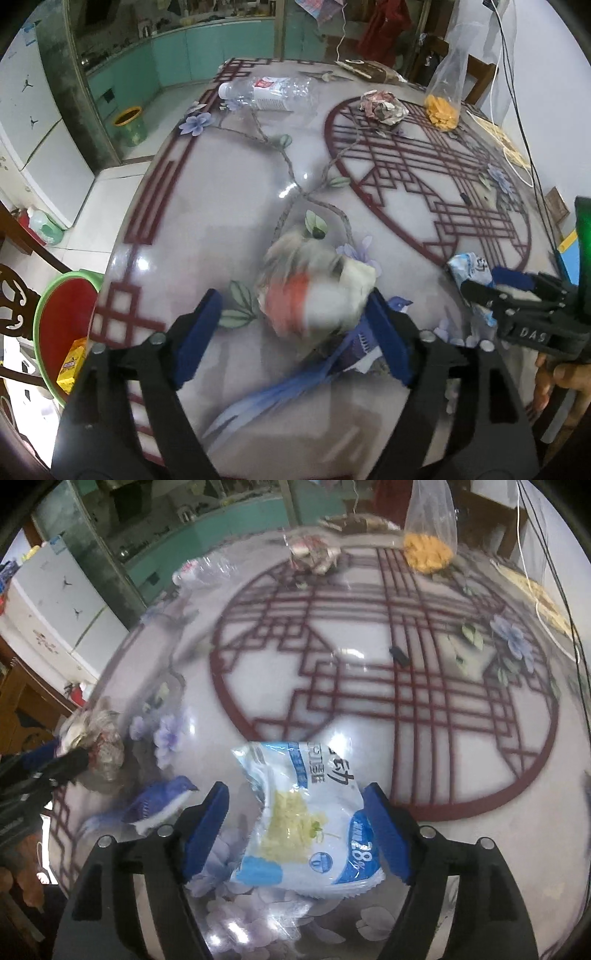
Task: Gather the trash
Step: 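Regrip the snack wrapper with the right tool while the left holds the crumpled paper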
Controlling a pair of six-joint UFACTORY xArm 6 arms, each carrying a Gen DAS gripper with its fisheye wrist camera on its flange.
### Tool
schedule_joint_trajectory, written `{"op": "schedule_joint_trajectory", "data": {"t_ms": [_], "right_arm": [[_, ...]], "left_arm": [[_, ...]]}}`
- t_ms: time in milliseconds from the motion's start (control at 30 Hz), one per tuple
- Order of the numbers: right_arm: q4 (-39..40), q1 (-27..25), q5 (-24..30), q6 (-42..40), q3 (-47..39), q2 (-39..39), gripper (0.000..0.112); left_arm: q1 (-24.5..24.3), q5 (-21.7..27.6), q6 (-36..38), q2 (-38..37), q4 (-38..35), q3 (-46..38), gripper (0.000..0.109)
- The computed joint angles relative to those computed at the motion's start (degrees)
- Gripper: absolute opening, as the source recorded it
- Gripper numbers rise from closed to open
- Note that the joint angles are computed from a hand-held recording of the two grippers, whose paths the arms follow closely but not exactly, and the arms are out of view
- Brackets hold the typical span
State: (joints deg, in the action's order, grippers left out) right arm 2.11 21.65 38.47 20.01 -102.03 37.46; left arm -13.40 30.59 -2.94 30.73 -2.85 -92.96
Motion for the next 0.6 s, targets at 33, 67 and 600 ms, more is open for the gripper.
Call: {"op": "schedule_joint_trajectory", "data": {"t_ms": [33, 67, 600], "right_arm": [[0.37, 0.01, 0.25, -0.21, 0.03, 0.08, 0.073], [0.29, 0.02, 0.61, -0.29, -0.27, 0.38, 0.073], [0.31, -0.77, -2.59, 0.18, 2.34, -0.81, 0.009]], "left_arm": [[-0.02, 0.36, -0.34, 0.32, 0.06, -0.42, 0.080], [0.03, 0.63, -0.68, 0.60, 0.23, -0.78, 0.081], [-1.63, 3.67, -2.67, 7.27, 2.05, -9.23, 0.052]]}}
